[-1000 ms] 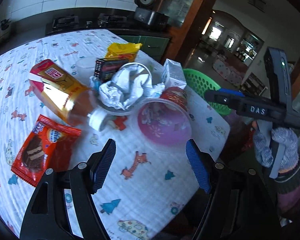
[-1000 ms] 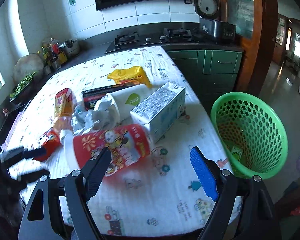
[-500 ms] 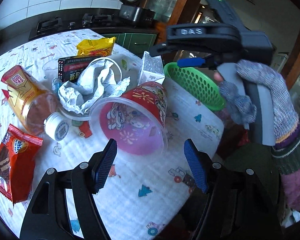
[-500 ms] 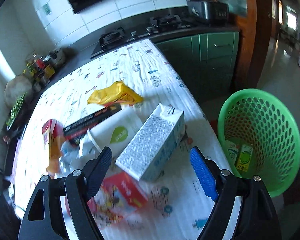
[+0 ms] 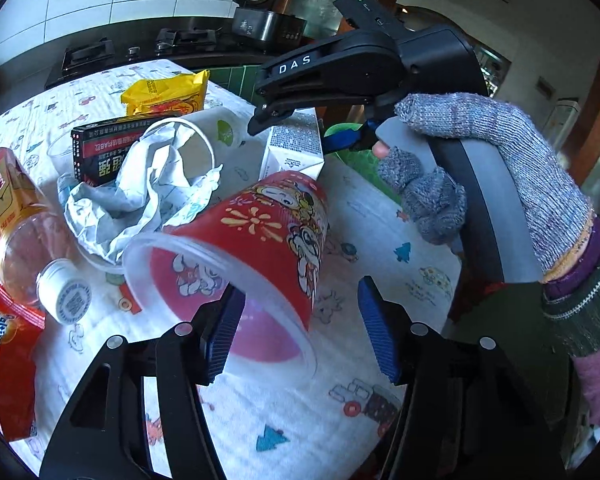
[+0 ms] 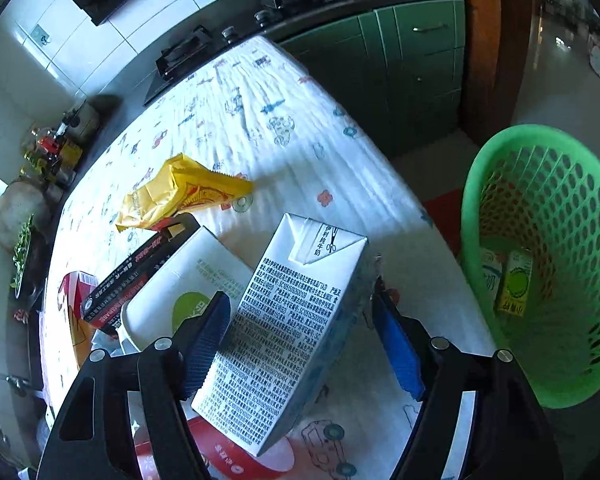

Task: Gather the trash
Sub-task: 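Grasp the small white carton with the right gripper while the left grasps the red cup, then carry the small carton over the basket and open the right gripper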

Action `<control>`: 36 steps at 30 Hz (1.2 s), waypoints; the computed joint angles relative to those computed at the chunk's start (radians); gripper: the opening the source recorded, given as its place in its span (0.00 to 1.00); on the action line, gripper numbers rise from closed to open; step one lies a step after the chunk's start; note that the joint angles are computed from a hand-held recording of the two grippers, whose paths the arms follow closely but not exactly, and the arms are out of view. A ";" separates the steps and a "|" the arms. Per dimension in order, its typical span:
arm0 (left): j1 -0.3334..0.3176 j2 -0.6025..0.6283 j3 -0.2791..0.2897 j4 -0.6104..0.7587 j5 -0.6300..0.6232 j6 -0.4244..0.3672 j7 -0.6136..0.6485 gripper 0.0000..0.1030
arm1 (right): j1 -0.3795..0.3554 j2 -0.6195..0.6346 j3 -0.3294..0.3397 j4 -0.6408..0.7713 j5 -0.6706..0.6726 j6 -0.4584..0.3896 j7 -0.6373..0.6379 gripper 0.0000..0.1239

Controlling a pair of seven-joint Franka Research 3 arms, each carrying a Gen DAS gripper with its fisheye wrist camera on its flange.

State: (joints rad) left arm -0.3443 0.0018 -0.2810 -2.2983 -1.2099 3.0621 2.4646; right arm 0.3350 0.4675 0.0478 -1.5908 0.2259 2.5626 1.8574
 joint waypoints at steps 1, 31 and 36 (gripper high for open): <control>-0.001 0.006 -0.001 0.004 0.008 0.008 -0.005 0.56 | -0.008 -0.001 0.008 -0.001 0.012 -0.004 -0.014 0.55; -0.010 -0.008 -0.007 0.049 -0.001 -0.051 -0.023 0.02 | -0.093 -0.264 0.017 -0.341 0.228 0.182 -0.247 0.32; -0.020 0.007 -0.009 0.090 0.014 -0.065 -0.018 0.02 | -0.112 -0.298 -0.042 -0.399 0.125 0.225 -0.156 0.32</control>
